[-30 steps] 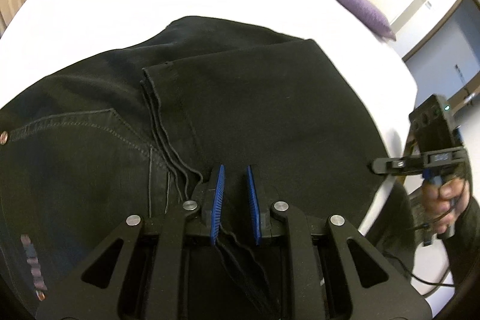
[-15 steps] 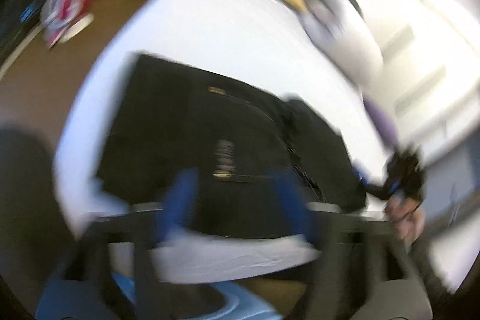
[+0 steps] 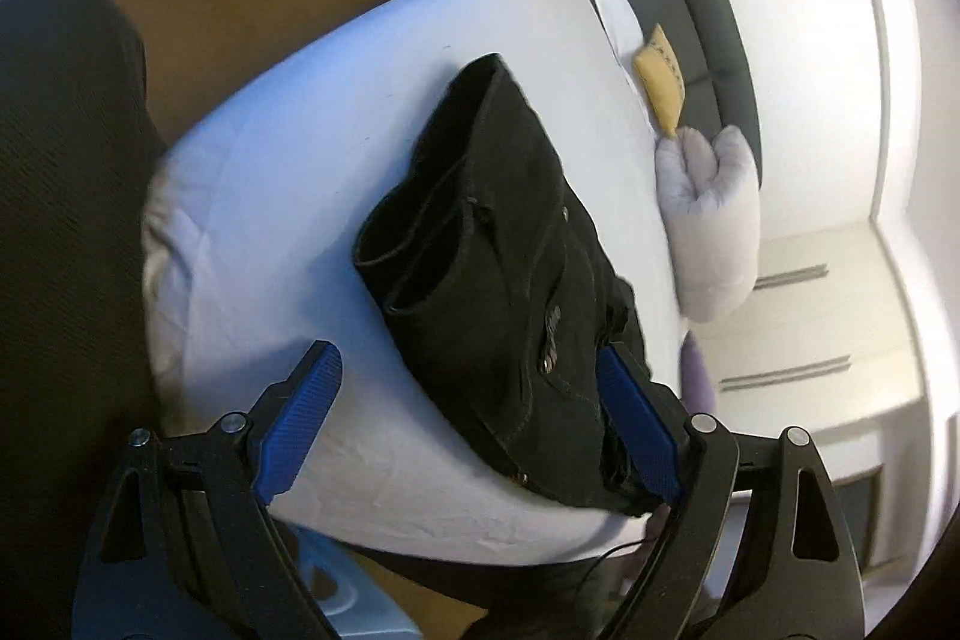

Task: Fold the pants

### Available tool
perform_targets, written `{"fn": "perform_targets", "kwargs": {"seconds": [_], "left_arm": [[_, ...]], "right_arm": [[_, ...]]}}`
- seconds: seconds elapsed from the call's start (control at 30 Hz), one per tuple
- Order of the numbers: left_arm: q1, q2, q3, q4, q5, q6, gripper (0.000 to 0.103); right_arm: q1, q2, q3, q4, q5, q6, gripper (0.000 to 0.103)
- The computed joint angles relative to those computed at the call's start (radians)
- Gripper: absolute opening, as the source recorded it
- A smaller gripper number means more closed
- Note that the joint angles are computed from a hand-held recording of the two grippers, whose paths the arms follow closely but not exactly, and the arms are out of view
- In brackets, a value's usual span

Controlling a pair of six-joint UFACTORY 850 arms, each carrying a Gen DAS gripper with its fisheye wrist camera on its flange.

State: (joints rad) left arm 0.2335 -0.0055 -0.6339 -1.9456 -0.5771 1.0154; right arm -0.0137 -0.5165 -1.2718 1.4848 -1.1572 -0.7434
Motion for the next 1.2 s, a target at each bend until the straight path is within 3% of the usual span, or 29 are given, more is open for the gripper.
{"fn": "perform_targets", "kwargs": {"seconds": [0.23,0.43,0.53,0.6,0.7,0.93,1.07,1.13,1.2], "left_arm": [[0.033,-0.069,0.005,-0.164,-0.109,0.121,0.083],[0.026,-0.149,-0.039,-0.199,-0.189,0.111,0.057],[0.032,-0.171,-0.038,-0.208,-0.215,0.081,0.032],[0.032,-0.185,-0.052,-0.187,-0.200,0.076,0.023],[0.015,-0.183,-0.075,-0.170,-0.148,0.104,0.018],[-0.051,-0.141,-0.155,-0.090,0.003,0.155,0.015],[-0.090,-0.116,-0.198,-0.039,0.065,0.149,0.015],[-0.117,-0.104,-0.222,-0.009,0.099,0.142,0.015],[-0.146,-0.096,-0.251,0.032,0.132,0.136,0.015]], "right_arm": [[0.005,-0.010,-0.012,0.010,-0.035,-0.022,0.060],[0.011,-0.014,-0.018,0.017,-0.048,-0.029,0.060],[0.013,-0.016,-0.026,0.008,-0.060,-0.031,0.060],[0.020,-0.025,-0.045,-0.001,-0.065,-0.022,0.060],[0.035,-0.044,-0.101,-0.043,-0.070,0.005,0.060],[0.113,-0.152,-0.346,-0.209,-0.108,0.094,0.066],[0.170,-0.258,-0.510,-0.418,-0.127,0.224,0.072],[0.189,-0.296,-0.538,-0.495,-0.111,0.260,0.067],[0.179,-0.296,-0.527,-0.451,-0.109,0.244,0.067]]}}
